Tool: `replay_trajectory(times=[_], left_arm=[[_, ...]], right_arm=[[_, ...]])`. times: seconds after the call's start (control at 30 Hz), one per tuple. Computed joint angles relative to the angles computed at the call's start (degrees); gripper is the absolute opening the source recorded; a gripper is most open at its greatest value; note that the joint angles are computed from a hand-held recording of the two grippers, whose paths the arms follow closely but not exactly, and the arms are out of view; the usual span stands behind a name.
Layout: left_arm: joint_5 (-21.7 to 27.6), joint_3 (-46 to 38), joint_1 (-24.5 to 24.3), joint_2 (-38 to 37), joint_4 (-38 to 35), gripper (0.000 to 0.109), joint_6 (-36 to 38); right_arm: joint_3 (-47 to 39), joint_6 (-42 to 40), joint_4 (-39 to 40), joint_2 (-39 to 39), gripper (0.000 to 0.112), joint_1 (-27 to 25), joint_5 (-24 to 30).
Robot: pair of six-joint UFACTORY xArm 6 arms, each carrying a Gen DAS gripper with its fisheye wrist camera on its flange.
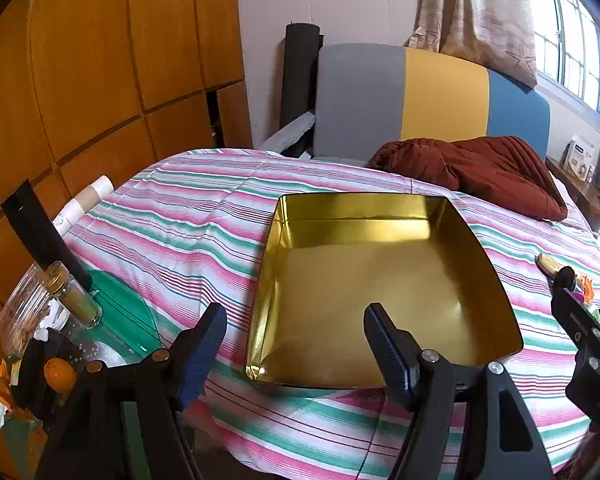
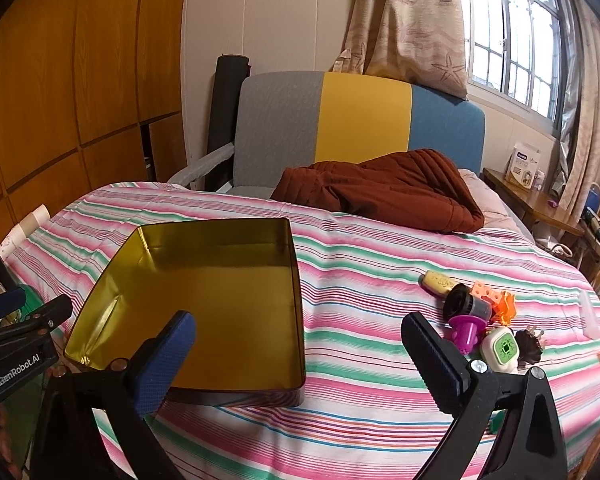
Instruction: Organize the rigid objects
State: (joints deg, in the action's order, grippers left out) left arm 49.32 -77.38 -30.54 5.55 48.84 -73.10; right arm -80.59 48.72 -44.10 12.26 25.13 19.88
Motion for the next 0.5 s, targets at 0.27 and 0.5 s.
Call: replay_trajectory(times=[0.27, 0.5], left_arm=[[-1.8, -1.2, 0.3, 2.0, -1.3, 0.072, 2.0], [-11.3, 0.0, 1.9, 3.1, -7.0, 0.072, 7.3]], right_arm=[[0.4, -0.1, 0.1, 0.2, 0.103, -1.5, -0.2], [1.6, -2.3, 3.4, -0.1, 0.103, -4.6, -1.7]])
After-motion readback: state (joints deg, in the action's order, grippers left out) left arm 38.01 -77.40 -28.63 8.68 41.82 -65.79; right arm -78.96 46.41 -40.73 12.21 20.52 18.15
